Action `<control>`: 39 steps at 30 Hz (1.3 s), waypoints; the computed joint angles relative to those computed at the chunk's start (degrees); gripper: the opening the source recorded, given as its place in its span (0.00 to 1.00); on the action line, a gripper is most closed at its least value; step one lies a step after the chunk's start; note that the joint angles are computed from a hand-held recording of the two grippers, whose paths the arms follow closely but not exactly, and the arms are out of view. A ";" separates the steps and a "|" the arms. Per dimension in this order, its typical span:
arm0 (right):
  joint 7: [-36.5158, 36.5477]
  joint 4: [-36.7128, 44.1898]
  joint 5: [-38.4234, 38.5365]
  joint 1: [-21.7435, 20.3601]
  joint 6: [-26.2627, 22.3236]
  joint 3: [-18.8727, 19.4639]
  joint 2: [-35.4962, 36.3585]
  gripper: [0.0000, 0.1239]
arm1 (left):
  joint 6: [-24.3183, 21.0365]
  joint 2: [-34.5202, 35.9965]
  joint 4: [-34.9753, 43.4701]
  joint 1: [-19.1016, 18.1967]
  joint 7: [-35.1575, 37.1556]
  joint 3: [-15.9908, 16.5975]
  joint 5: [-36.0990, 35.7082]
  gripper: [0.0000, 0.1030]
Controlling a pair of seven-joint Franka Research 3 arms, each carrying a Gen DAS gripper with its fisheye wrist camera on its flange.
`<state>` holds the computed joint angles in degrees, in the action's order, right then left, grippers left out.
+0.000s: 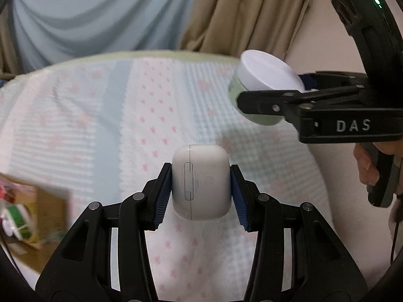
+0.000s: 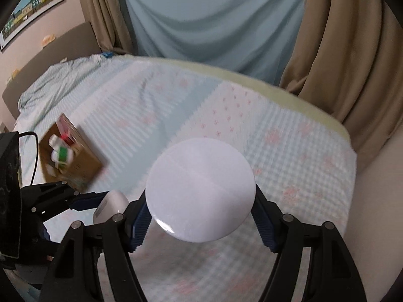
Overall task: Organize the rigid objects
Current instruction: 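Carry the earbud case and green jar into the box and release both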
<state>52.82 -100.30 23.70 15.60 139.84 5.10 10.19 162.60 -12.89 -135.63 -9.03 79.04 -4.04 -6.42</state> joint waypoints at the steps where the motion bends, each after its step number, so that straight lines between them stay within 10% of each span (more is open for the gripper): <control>1: 1.47 -0.29 -0.77 0.43 -0.57 0.00 -1.50 0.55 | -0.88 -1.78 -0.34 0.30 -0.30 0.10 0.15 0.40; 20: 29.90 0.28 -10.87 10.87 -2.78 6.32 -13.25 0.55 | -22.23 -26.98 -1.38 7.32 8.33 13.83 1.28 0.40; 39: 77.26 22.99 -36.42 30.48 -10.61 4.44 10.60 0.55 | -40.06 -6.61 15.40 13.95 49.14 36.41 -12.72 0.40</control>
<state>130.08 -77.32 -12.72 46.07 129.23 9.54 20.79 122.55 -19.51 -120.23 4.93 128.18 32.36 -19.15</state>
